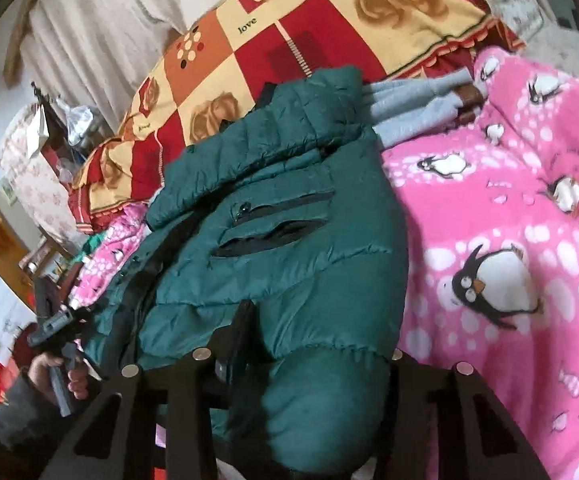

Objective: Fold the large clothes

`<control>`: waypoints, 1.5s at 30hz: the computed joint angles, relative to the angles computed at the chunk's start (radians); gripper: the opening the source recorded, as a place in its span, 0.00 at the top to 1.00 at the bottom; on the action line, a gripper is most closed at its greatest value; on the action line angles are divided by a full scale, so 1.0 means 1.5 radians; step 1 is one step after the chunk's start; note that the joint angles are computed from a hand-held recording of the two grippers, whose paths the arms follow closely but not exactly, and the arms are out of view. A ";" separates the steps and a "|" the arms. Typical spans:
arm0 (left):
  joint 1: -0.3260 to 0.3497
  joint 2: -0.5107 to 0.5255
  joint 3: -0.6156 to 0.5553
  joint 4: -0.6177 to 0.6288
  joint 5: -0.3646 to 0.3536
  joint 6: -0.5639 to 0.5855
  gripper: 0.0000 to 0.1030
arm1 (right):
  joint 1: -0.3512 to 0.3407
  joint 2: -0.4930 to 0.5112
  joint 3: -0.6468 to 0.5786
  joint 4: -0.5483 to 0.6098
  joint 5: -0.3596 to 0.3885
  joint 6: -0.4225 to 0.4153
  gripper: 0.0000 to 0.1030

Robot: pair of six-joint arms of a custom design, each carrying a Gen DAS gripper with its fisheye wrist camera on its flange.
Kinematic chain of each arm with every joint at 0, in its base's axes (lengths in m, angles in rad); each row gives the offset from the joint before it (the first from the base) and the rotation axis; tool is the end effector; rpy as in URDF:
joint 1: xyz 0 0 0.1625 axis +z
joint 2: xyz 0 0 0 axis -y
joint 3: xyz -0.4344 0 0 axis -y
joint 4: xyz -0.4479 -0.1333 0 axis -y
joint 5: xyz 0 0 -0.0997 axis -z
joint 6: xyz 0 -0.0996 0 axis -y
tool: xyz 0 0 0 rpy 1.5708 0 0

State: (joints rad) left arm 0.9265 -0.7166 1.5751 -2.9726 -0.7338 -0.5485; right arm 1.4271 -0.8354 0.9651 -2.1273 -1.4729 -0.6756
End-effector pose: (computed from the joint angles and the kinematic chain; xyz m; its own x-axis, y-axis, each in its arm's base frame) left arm -0.2788 -0.7162 0.1033 -0.9217 -0.2755 -0.2729 0.0393 0.6337 -0.7726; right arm 0.0174 -0.8789 0.3777 -0.8546 -0.4834 0.1895 -0.5179 0.7671 -0.3787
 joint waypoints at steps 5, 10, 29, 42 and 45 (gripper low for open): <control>0.009 -0.021 0.003 0.030 -0.040 -0.073 0.14 | -0.010 0.002 -0.005 0.003 0.065 0.027 0.60; 0.005 -0.022 -0.002 0.068 -0.019 -0.029 0.51 | 0.004 -0.009 0.028 -0.052 0.041 -0.028 0.67; -0.137 -0.155 0.185 0.080 0.036 -0.164 0.84 | -0.024 -0.250 0.262 -0.046 0.166 -0.047 0.86; -0.199 -0.151 0.174 -0.068 0.151 -0.090 0.84 | -0.027 -0.284 0.256 -0.026 0.275 0.000 0.86; -0.200 -0.138 0.149 -0.090 0.197 -0.067 0.84 | -0.026 -0.264 0.233 -0.028 0.290 0.013 0.86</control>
State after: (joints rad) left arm 0.6258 -0.9237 1.7992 -3.1071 -0.4383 -0.6493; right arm 1.3888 -1.2314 1.3149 -2.1686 -1.0376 -0.6565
